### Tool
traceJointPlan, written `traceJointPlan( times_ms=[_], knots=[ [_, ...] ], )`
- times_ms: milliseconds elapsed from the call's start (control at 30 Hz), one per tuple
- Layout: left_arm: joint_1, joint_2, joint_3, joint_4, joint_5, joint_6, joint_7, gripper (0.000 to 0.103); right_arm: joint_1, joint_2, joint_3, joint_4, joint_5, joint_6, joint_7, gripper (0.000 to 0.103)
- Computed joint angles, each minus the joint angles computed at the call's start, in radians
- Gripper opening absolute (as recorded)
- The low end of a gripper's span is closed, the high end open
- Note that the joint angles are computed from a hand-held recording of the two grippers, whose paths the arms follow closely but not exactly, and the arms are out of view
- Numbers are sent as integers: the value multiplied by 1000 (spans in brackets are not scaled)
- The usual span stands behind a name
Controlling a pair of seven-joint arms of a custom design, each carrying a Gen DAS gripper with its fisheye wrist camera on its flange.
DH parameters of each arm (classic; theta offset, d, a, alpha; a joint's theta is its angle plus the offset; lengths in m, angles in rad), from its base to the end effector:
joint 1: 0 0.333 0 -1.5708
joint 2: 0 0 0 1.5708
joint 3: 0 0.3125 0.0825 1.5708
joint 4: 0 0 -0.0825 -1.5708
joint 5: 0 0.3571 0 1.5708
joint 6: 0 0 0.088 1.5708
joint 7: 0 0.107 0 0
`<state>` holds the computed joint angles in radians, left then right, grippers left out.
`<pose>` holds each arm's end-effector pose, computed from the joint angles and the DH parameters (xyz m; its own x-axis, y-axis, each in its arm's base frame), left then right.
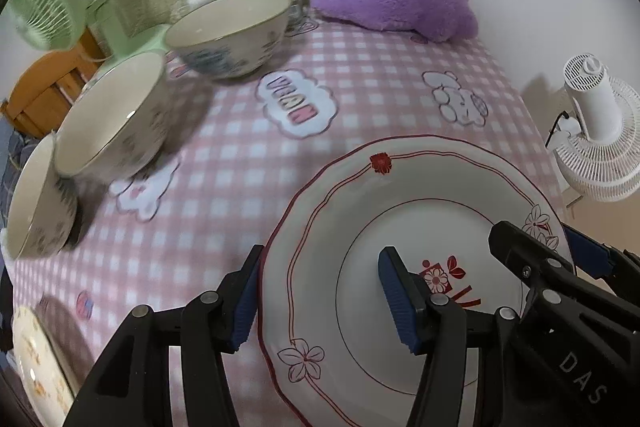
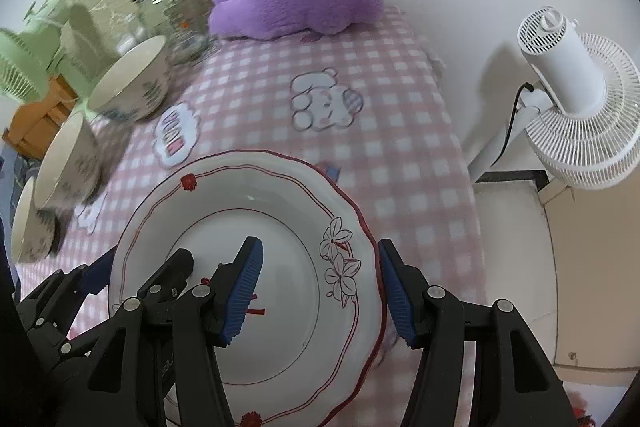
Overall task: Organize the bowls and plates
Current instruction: 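Grasp the white plate rim with both grippers and lift it, then carry the white plate with both grippers over the yellow-flower plate stack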
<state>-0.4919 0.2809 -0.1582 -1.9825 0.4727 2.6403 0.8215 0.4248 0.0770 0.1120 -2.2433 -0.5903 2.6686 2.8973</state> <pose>0.4841 -0.3756 0.3791 -0.2526 -0.9675 -0.0146 -0.8660 0.2328 -0.4426 0.4557 0.2896 0.3815 -0.2716 -0.9533 -0.1318 -0.8429 0.3017 -0.4456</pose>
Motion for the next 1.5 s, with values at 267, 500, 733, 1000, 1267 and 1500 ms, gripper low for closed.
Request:
traceJointPlan(
  times_ms=[267,500,733,1000,1267,1500],
  knots=[
    [50,-135,-31,-197,-35,33,-7,58,51,-28,46,-29,27,-29,30,62],
    [94,-228,-72,-332,-33,61,-40,58,91,-39,70,-61,72,-17,38,61],
    [121,-245,-96,-361,-44,86,-55,58,106,-42,73,-72,74,-14,49,61],
    [135,-254,-104,-377,-94,119,-21,58,87,-61,65,-127,93,94,32,60],
    [125,-245,-107,-354,-5,69,-95,54,97,-48,72,-104,14,9,15,43],
    [122,-257,-110,-354,-21,43,-103,55,112,-42,79,-73,46,-69,-19,43]
  ],
)
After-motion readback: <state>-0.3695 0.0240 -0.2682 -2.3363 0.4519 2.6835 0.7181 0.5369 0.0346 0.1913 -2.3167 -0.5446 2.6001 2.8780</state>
